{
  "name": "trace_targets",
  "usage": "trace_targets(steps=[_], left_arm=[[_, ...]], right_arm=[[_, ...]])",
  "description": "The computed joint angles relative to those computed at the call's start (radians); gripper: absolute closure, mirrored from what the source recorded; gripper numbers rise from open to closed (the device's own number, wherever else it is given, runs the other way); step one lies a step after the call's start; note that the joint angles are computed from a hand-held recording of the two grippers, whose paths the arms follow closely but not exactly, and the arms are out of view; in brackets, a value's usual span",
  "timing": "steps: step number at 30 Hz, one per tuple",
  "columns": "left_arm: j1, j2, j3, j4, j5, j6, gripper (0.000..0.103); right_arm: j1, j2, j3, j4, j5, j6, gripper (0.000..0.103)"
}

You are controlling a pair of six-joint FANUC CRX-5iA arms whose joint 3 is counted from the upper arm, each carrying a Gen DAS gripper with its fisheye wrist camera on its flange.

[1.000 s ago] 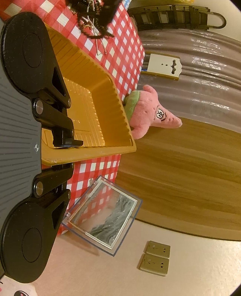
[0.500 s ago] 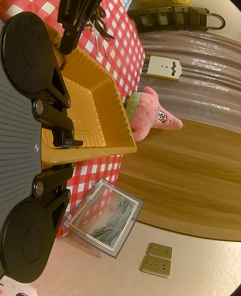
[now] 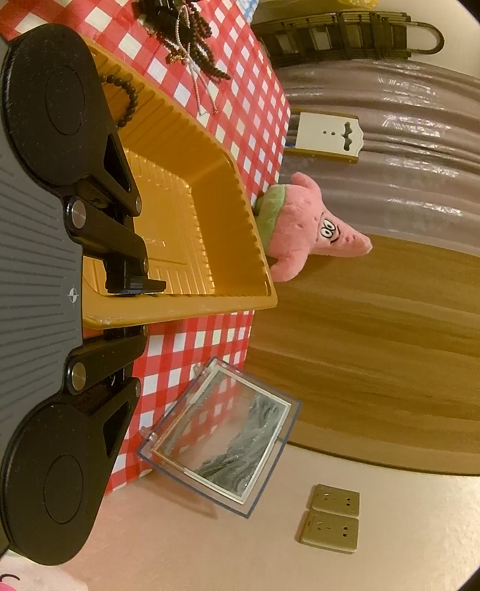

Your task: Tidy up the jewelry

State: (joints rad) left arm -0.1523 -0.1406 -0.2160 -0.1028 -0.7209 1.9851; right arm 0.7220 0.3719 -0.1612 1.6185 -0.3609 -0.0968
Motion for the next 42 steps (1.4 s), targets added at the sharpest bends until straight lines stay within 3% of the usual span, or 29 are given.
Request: trace_targets(steps=[7, 18, 23, 35, 38, 42], left_arm=[[0.024, -0.063, -0.03, -0.113, -0.125, 0.094, 0.084], [0.09, -0.075, -0.058, -0.164, -0.098, 0.019, 0.082], [0.12, -0.044, -0.05, -0.171, -0.072, -0.022, 0.073], [0.158, 0.052, -0.004, -0.167, -0.041, -0.101, 0.073], [0.158, 0.068, 0.011, -0.169, -0.055, -0.104, 0.09], [0.184, 0.048, -0.009, -0.119, -0.04, -0.122, 0.091]], right_arm=[[0.019, 0.002, 0.008, -0.051, -0.031, 0.016, 0.1], [0.068, 0.014, 0.031, -0.146, -0.106, 0.092, 0.1], [0.079, 0.017, 0.036, -0.163, -0.127, 0.101, 0.1], [0.088, 0.02, 0.043, -0.188, -0.141, 0.115, 0.1], [0.088, 0.02, 0.044, -0.191, -0.14, 0.116, 0.1], [0.088, 0.021, 0.043, -0.183, -0.138, 0.109, 0.1]])
